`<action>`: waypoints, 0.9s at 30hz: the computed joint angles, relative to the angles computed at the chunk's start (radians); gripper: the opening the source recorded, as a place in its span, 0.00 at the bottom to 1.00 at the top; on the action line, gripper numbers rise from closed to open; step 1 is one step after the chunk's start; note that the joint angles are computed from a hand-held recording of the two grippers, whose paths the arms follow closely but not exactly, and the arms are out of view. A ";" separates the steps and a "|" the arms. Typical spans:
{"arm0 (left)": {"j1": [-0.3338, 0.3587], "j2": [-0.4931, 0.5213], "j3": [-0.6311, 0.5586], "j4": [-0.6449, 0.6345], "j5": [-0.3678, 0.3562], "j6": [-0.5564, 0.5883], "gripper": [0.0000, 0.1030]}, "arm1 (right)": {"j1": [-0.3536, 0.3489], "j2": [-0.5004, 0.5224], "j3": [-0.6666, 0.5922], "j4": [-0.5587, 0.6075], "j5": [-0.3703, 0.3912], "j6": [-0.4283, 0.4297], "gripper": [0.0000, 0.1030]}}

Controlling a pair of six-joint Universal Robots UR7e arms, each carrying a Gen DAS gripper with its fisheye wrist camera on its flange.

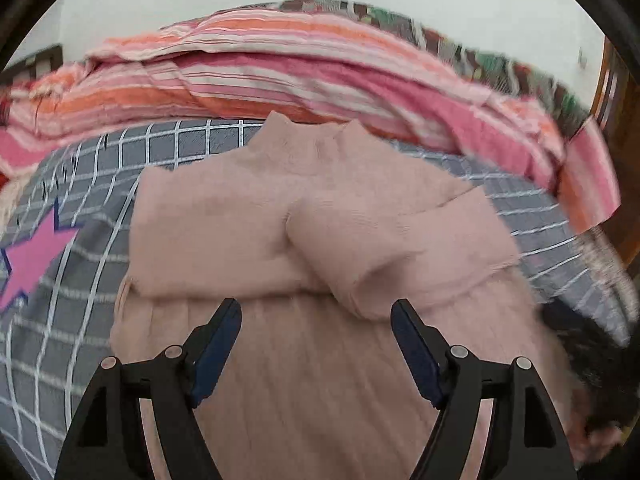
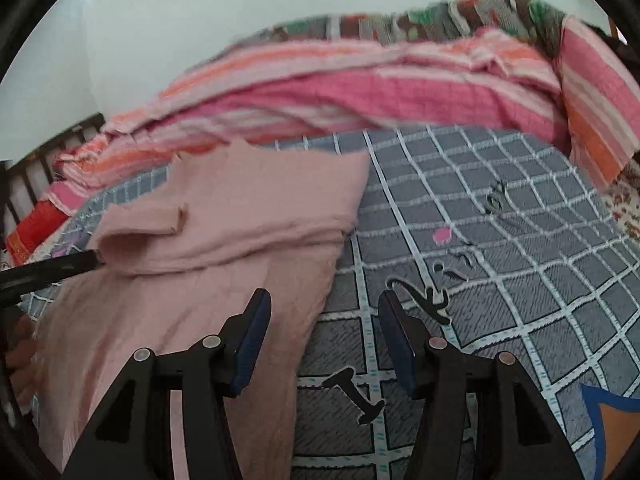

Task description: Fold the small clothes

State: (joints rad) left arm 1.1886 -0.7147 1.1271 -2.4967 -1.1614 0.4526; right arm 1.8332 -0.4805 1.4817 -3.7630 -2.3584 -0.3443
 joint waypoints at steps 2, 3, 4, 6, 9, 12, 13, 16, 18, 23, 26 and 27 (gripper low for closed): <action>-0.005 0.037 -0.035 -0.007 0.045 0.019 0.73 | 0.003 0.011 -0.007 -0.041 0.005 -0.039 0.53; -0.007 0.054 -0.051 -0.019 0.062 0.024 0.73 | 0.004 0.015 -0.011 -0.046 0.003 -0.050 0.53; -0.008 0.064 -0.062 -0.039 0.065 0.028 0.73 | 0.004 0.014 -0.012 -0.035 0.007 -0.053 0.53; -0.001 0.071 -0.071 -0.111 0.055 0.033 0.71 | 0.002 0.008 -0.005 -0.020 0.016 -0.048 0.53; 0.022 0.065 -0.112 -0.095 0.005 -0.031 0.66 | -0.002 0.001 0.012 -0.046 0.044 -0.046 0.53; 0.051 0.057 -0.162 -0.024 -0.053 -0.096 0.64 | -0.003 -0.001 0.018 -0.065 0.059 -0.049 0.53; 0.060 0.056 -0.177 -0.002 -0.058 -0.100 0.63 | -0.005 -0.003 0.020 -0.057 0.064 -0.046 0.53; 0.082 0.060 -0.216 0.063 -0.082 -0.106 0.55 | -0.009 -0.013 0.030 -0.039 0.079 -0.025 0.53; 0.099 0.068 -0.251 0.122 -0.125 -0.144 0.51 | -0.012 -0.018 0.037 -0.042 0.086 -0.013 0.53; 0.118 0.069 -0.263 0.186 -0.163 -0.157 0.45 | -0.015 -0.023 0.042 -0.029 0.093 0.001 0.53; 0.106 0.049 -0.208 0.147 -0.114 -0.099 0.45 | -0.014 -0.022 0.042 -0.032 0.094 -0.002 0.53; 0.100 0.041 -0.184 0.122 -0.082 -0.079 0.45 | -0.014 -0.022 0.042 -0.031 0.094 -0.001 0.53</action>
